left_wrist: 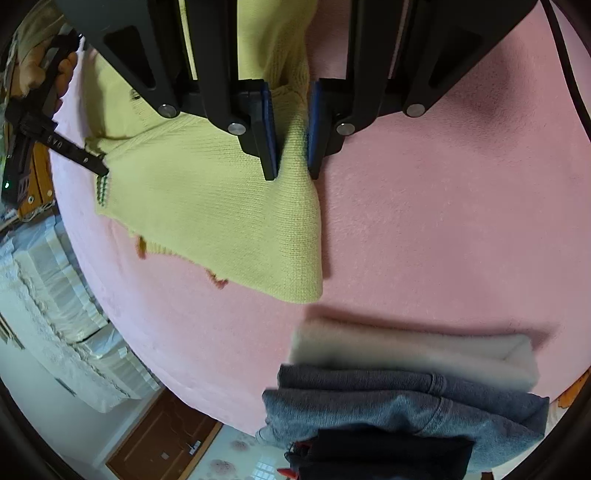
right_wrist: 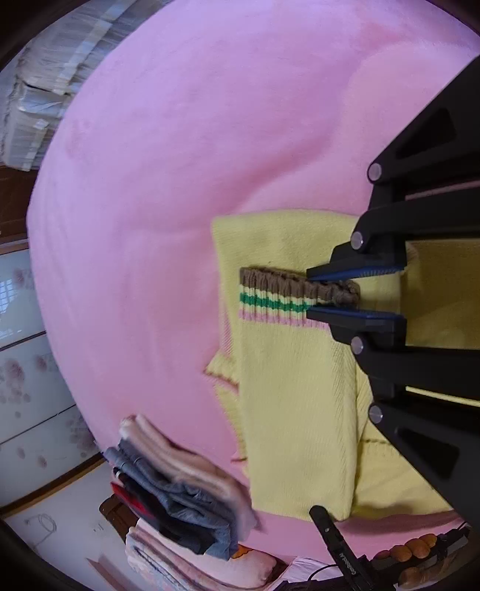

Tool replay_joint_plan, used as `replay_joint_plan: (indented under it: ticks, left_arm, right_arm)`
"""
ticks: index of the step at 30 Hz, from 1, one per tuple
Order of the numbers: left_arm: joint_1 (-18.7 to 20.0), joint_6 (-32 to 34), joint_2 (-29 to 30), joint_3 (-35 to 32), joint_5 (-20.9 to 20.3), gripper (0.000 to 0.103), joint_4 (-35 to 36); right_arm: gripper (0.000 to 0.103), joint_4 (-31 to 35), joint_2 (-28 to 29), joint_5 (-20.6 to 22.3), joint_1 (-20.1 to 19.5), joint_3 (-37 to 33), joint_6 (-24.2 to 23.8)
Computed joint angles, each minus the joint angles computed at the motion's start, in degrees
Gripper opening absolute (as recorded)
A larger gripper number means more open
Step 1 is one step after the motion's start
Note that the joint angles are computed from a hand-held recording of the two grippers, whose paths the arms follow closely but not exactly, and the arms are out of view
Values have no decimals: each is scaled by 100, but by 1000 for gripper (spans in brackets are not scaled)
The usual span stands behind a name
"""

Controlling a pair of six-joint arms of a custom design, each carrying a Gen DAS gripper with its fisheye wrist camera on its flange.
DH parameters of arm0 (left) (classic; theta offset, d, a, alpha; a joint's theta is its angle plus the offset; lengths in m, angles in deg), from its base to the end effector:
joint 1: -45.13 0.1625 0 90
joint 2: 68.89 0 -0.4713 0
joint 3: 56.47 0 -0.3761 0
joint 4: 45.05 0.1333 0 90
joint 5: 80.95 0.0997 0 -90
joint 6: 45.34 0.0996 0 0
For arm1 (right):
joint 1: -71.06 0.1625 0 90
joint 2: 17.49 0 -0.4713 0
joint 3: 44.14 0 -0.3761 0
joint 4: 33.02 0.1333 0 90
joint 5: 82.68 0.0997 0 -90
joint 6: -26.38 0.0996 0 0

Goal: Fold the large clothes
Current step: 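Fold the held sleeve across the cardigan body with the right gripper, then release the cuff and smooth the folded cardigan with both grippers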

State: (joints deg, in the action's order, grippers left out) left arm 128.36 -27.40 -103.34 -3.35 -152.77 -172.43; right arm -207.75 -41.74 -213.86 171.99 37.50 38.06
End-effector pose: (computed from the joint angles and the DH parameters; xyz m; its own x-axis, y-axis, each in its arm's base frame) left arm 0.0607 -0.8831 0.2511 -0.8744 0.3017 -0.3800 0.4005 0.8909 -0.2142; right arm 0.2097 -0.7288 0.0185 -0.8139 0.3276 0.4798 -0.0037 0.8229 -0.5682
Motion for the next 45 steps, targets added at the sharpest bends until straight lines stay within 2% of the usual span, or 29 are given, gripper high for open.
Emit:
replay_joint_plan:
  ticks: [2,5,7,10,11,13,19,22,24,26,30,33,35,37,38,39,40,41,44,45]
  left_arm:
    - [38,-56,57,-94,-38,13,98]
    - [30,-49,49,-87,-21,15,90]
    - [-2,-7,-2,19,84,21,-21]
    - [-78,-22,-115,201,389,36,-198]
    - [-104,-10,-167,272,496,38,-283]
    - [-135,-2,-274,376,626,46,-369]
    - [-274,65,-614,570,902,52,-550]
    - [-380,180,-735,714,750,62,-843]
    - [-464,297,-740,815,540,65,-1161]
    - [-522,395,-677,837,441,65,-1348]
    - [-610,364,-300,700,492,65,-1548]
    - [-560,-29,74,351,493,64,-1266]
    - [-505,-228,307,102,535,61,-1021]
    - [-496,-67,519,-6,1003,49,-1007]
    - [-494,99,560,10,1147,48,-1066]
    - [-481,422,544,127,1177,47,-1263]
    - [-481,620,512,231,1191,47,-1418]
    - [-487,770,493,288,1240,47,-1508]
    - [-489,914,478,331,1440,47,-1622]
    - [-469,876,473,285,1409,47,-1544]
  right_arm:
    - [14,-95,-4,17,2,38,46]
    - [17,162,12,-150,83,-78,135]
    - [19,313,14,-315,157,-127,127]
    - [30,297,-21,-521,275,-72,21]
    - [33,258,-25,-588,313,-55,-35]
    - [33,183,-52,-720,395,8,-152]
    - [33,-15,-215,-654,561,215,-157]
    - [33,-278,-168,-637,668,195,-452]
    - [33,-414,-37,-573,721,18,-758]
    - [33,-520,120,-498,746,-204,-1026]
    - [33,-623,667,-313,745,-1023,-1660]
    - [32,-224,1061,-131,631,-1697,-1759]
    - [29,19,1242,-114,556,-2007,-1737]
    - [27,270,1384,-184,468,-2253,-1682]
    - [25,323,1402,-279,424,-2278,-1636]
    - [21,273,1350,-335,365,-2184,-1576]
    - [12,217,1288,-342,331,-2080,-1521]
    - [9,132,1196,-379,291,-1924,-1451]
    - [9,-234,875,-565,177,-1374,-1276]
    - [8,-326,693,-420,110,-1093,-1147]
